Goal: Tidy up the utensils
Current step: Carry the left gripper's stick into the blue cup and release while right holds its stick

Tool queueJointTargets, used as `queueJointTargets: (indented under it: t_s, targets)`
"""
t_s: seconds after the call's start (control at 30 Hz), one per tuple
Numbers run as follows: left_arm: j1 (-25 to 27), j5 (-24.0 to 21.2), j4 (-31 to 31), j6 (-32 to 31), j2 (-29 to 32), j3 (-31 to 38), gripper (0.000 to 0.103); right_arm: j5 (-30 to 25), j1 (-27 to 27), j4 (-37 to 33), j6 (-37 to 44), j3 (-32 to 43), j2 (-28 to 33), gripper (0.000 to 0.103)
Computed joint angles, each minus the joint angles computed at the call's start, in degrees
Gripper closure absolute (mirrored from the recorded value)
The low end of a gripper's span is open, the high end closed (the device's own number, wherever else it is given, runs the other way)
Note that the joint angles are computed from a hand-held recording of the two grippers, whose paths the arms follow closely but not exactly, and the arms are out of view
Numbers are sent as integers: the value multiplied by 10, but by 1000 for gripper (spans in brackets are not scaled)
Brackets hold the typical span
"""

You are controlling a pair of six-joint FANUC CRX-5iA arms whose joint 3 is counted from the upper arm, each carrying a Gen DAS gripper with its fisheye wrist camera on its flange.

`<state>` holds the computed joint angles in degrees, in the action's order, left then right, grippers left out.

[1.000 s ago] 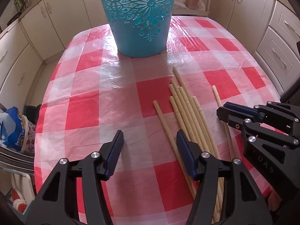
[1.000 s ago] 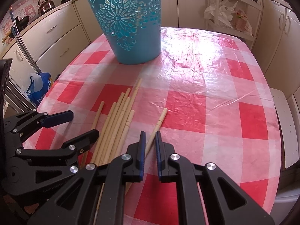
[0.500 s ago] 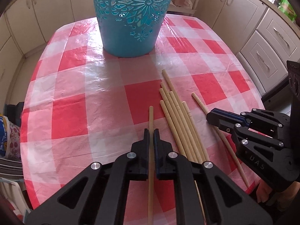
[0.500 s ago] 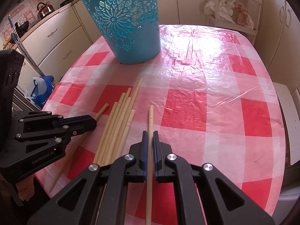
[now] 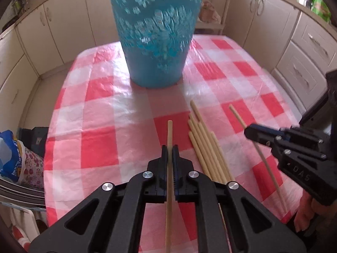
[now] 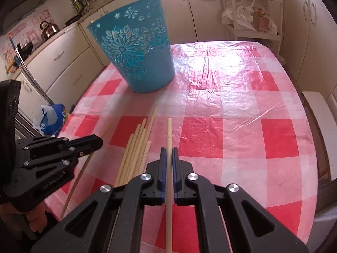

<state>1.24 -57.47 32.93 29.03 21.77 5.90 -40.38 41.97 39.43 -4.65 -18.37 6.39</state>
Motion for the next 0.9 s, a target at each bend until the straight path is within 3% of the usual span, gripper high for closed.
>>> queueJointTargets:
  t_s: [0.2, 0.5, 0.8, 0.9]
  targets:
    - [11, 47, 300, -168, -39, -86, 98, 81, -24, 36, -97, -49, -27, 97]
    - [-69, 132, 627, -310, -15, -63, 98, 105, -29, 116, -175, -72, -35, 97]
    - [-153, 242, 835, -417, 25, 3, 98, 126, -41, 145, -211, -91, -42, 97]
    - [-170, 271, 871, -442, 43, 31, 98, 139, -46, 151, -220, -95, -44, 97]
